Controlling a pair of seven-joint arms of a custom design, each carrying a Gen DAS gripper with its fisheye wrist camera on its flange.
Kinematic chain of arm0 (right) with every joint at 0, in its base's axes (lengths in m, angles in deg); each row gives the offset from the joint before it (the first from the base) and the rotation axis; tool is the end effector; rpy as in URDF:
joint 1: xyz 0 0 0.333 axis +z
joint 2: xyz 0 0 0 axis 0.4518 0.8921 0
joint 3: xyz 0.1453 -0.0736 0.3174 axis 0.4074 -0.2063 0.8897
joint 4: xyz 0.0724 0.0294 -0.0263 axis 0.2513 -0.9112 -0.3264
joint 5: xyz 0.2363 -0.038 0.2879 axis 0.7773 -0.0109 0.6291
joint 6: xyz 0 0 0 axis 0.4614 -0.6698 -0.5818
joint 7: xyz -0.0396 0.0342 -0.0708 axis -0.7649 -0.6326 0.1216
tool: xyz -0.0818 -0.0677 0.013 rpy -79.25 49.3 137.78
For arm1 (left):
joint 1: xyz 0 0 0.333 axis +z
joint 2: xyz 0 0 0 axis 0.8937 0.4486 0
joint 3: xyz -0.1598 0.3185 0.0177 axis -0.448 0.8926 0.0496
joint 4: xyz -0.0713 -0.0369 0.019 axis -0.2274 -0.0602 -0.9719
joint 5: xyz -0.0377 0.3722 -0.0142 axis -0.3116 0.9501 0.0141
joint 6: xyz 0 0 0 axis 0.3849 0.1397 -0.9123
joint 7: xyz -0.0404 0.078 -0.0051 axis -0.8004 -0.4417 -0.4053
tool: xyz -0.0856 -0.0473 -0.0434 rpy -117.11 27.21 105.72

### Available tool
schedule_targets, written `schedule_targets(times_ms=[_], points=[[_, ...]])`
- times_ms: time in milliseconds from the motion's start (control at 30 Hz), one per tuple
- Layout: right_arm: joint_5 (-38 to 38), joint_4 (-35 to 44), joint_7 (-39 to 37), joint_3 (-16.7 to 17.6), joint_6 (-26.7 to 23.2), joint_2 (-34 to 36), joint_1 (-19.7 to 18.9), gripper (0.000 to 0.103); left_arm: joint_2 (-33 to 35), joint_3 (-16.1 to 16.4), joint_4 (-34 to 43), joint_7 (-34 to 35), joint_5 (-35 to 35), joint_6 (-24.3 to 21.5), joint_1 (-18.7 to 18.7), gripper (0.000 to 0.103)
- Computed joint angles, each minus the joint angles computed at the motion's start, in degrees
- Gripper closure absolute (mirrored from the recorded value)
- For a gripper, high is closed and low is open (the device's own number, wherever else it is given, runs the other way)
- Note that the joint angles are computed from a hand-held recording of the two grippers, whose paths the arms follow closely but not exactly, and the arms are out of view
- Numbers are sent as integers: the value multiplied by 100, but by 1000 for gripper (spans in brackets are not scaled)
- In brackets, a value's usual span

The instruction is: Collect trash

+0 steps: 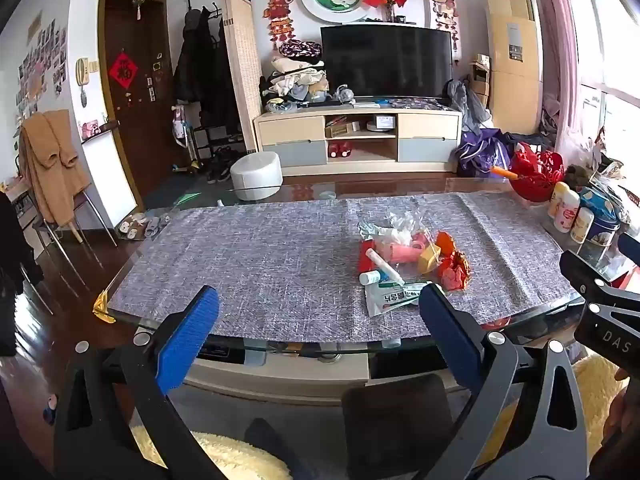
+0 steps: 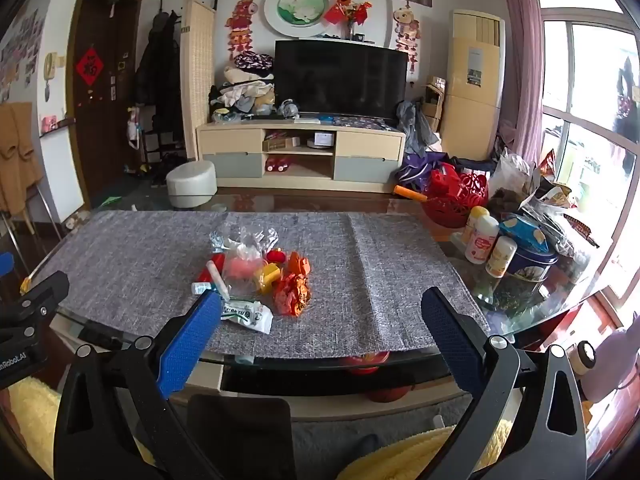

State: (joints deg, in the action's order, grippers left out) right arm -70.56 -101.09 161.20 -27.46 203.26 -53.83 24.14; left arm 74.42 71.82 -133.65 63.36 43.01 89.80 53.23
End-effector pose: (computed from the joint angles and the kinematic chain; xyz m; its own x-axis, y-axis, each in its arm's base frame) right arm 0.4065 0.1508 0.6492 -0.3700 -0.9285 0.0316 -0.4939 0.1678 -0.8532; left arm 0.4886 -0.1421 0.6535 -0.2861 -0.9530 -0.0996 -0.4929 0.2355 -0.8376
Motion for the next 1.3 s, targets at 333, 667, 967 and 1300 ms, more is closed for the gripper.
schedule_targets(times_ms=[333, 667, 967, 1300], points=[[-4, 16, 43, 0, 1, 8, 15, 3, -2, -34, -2, -57, 53, 16, 39, 8], [15, 39, 34, -19, -1, 13, 28, 3, 2, 27, -10, -53, 3, 25, -31, 8], [-83, 81, 162, 29, -23, 80, 38, 3, -2, -38, -16, -155, 76, 37, 9, 8], [-72, 75, 167, 2, -34, 70, 83, 3, -5, -29, -26, -154, 66, 53, -1, 8]])
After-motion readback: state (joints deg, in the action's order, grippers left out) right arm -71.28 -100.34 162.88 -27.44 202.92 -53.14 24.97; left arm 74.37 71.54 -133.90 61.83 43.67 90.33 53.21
